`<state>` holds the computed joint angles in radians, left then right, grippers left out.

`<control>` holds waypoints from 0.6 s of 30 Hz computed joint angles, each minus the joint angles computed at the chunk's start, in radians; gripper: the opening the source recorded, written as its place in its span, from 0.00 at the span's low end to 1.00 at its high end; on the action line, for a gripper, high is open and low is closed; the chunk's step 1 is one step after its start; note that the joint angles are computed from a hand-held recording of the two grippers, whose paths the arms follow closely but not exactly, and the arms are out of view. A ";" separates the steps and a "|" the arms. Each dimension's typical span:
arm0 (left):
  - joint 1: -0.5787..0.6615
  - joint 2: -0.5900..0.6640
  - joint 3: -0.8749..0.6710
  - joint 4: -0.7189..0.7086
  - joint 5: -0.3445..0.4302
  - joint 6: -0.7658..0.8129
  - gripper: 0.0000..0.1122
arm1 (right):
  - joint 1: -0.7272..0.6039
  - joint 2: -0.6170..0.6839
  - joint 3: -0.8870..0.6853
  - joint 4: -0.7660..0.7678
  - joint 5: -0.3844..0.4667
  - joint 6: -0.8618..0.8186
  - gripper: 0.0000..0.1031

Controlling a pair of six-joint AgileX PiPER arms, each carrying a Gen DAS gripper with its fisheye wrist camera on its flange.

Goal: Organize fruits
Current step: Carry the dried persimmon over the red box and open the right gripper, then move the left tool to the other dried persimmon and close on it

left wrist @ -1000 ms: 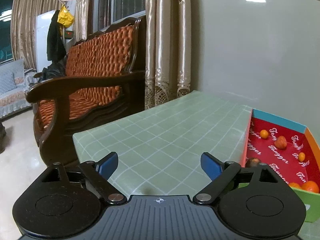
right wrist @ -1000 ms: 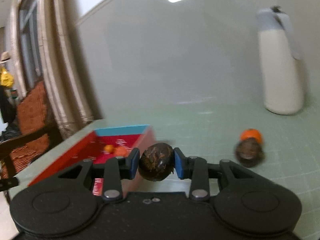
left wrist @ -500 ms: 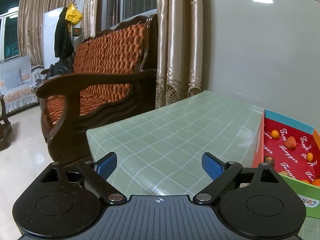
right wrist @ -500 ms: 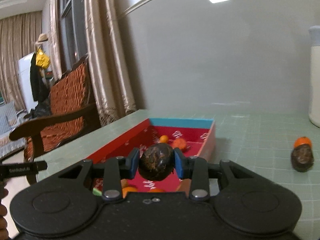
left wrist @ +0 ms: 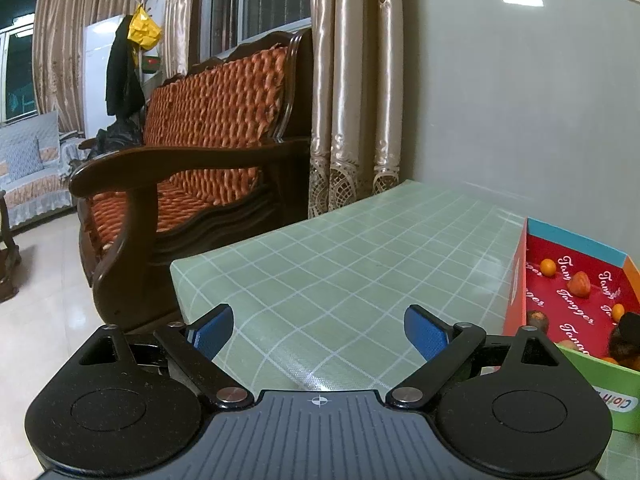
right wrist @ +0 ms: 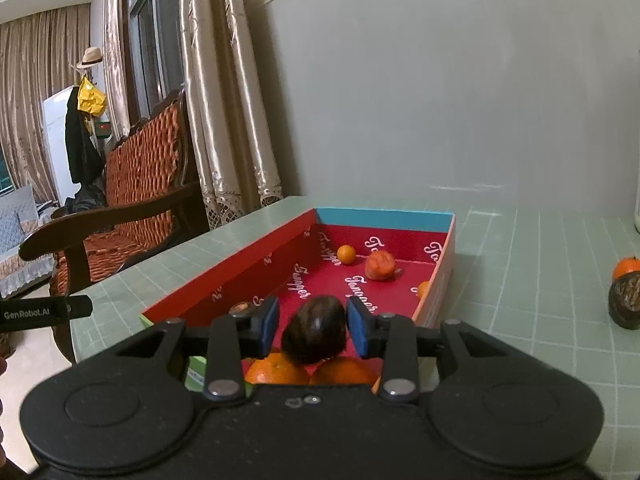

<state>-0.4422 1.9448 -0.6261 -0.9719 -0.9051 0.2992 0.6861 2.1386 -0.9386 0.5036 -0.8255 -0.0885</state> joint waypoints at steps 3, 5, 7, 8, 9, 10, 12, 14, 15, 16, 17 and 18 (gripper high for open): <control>-0.001 -0.001 -0.001 -0.002 0.002 0.000 0.82 | -0.002 -0.006 0.016 -0.010 -0.019 0.023 0.43; -0.003 -0.001 -0.003 -0.005 0.005 0.004 0.82 | -0.001 -0.008 0.029 -0.012 -0.042 0.036 0.45; -0.005 0.000 -0.005 -0.007 0.005 0.007 0.82 | 0.003 -0.011 0.039 -0.006 -0.059 0.035 0.56; -0.007 -0.001 -0.005 -0.008 0.005 0.007 0.82 | 0.005 -0.012 0.043 -0.001 -0.067 0.032 0.58; -0.010 -0.001 -0.006 -0.010 0.004 0.009 0.82 | 0.008 -0.014 0.047 0.005 -0.076 0.028 0.60; -0.011 -0.002 -0.008 -0.010 0.005 0.011 0.82 | 0.010 -0.017 0.054 0.010 -0.087 0.026 0.60; -0.021 -0.001 -0.010 -0.016 -0.001 0.013 0.82 | 0.015 -0.028 0.071 0.018 -0.110 0.024 0.62; -0.036 -0.001 -0.009 -0.021 -0.013 0.015 0.82 | 0.017 -0.037 0.084 0.028 -0.127 0.020 0.63; -0.046 0.001 -0.012 -0.026 -0.019 0.019 0.82 | 0.018 -0.043 0.093 0.037 -0.136 0.014 0.64; -0.056 0.004 -0.015 -0.030 -0.025 0.024 0.82 | 0.017 -0.046 0.097 0.044 -0.141 0.008 0.65; -0.066 0.007 -0.019 -0.035 -0.031 0.030 0.82 | 0.017 -0.051 0.106 0.056 -0.150 0.002 0.65; -0.078 0.011 -0.024 -0.041 -0.038 0.037 0.82 | 0.017 -0.055 0.112 0.069 -0.156 -0.005 0.67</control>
